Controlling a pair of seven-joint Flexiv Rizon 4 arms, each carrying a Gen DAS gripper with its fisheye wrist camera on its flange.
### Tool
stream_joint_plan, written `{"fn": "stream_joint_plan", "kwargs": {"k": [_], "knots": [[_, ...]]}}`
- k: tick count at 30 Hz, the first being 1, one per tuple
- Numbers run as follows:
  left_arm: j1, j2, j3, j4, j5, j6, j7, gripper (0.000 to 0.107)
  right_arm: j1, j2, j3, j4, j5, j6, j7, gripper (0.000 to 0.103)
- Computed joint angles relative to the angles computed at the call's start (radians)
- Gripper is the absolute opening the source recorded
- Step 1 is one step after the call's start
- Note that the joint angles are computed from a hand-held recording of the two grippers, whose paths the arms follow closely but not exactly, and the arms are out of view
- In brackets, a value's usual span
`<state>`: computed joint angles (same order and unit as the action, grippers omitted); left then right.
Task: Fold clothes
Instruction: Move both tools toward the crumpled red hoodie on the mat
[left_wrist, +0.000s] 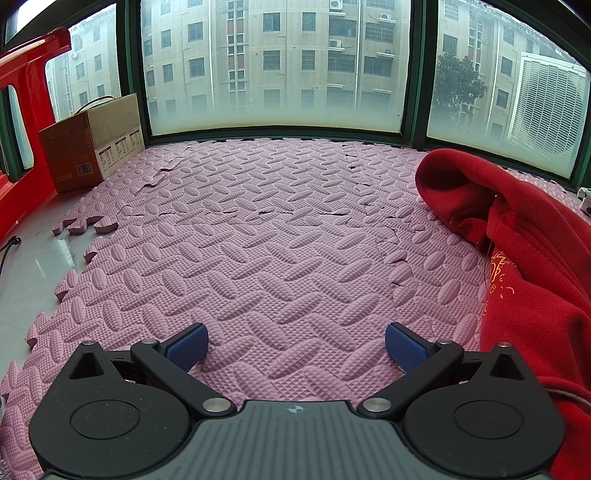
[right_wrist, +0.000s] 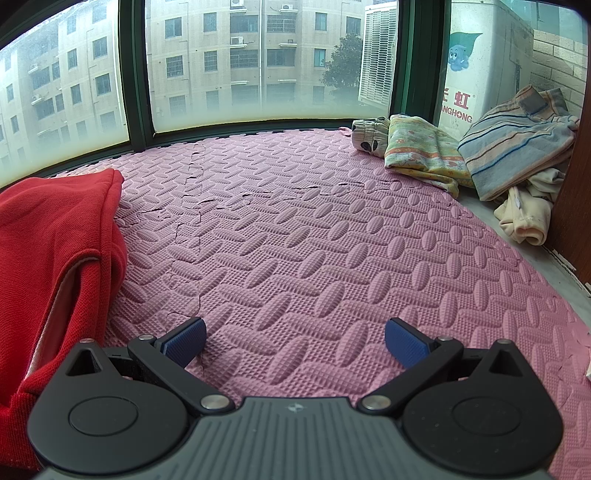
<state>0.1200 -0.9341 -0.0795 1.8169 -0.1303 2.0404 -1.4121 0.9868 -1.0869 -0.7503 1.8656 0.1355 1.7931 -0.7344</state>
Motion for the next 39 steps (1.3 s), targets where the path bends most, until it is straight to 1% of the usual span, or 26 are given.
{"fn": "stream_joint_plan", "kwargs": {"k": [4, 12, 15, 18, 22, 26, 28, 30, 34, 39], "knots": [[0.004, 0.001, -0.005, 0.001, 0.003, 0.0, -0.006, 0.103, -0.006, 0.005, 0.006, -0.001, -0.003, 0.0, -0.004, 0.103], [-0.073, 0.016, 0.052, 0.019, -0.077, -0.007, -0.018, 0.103, -0.018, 0.014, 0.018, 0.001, -0.009, 0.008, -0.016, 0.103], [-0.08, 0.033, 0.055, 0.036, -0.089, -0.024, -0.02, 0.103, -0.019, 0.018, 0.025, 0.007, -0.005, 0.022, -0.032, 0.103], [-0.075, 0.052, 0.047, 0.061, -0.076, -0.034, -0.016, 0.103, -0.018, 0.027, 0.032, 0.017, 0.005, 0.035, -0.05, 0.103], [-0.128, 0.074, 0.087, 0.091, -0.115, -0.046, -0.017, 0.103, -0.009, 0.046, 0.045, 0.042, 0.025, 0.052, -0.079, 0.103], [-0.121, 0.104, 0.071, 0.129, -0.114, -0.064, -0.028, 0.103, 0.012, 0.064, 0.053, 0.079, 0.056, 0.087, -0.112, 0.103], [-0.129, 0.114, 0.077, 0.144, -0.111, -0.067, -0.027, 0.103, 0.025, 0.069, 0.051, 0.093, 0.075, 0.099, -0.13, 0.103], [-0.14, 0.124, 0.082, 0.164, -0.111, -0.059, -0.031, 0.103, 0.038, 0.08, 0.056, 0.112, 0.094, 0.122, -0.152, 0.103], [-0.125, 0.148, 0.057, 0.203, -0.08, -0.049, -0.037, 0.103, 0.043, 0.11, 0.086, 0.136, 0.128, 0.154, -0.202, 0.103], [-0.151, 0.172, 0.068, 0.243, -0.073, -0.018, -0.044, 0.103, 0.064, 0.127, 0.104, 0.157, 0.163, 0.171, -0.261, 0.103]]}}
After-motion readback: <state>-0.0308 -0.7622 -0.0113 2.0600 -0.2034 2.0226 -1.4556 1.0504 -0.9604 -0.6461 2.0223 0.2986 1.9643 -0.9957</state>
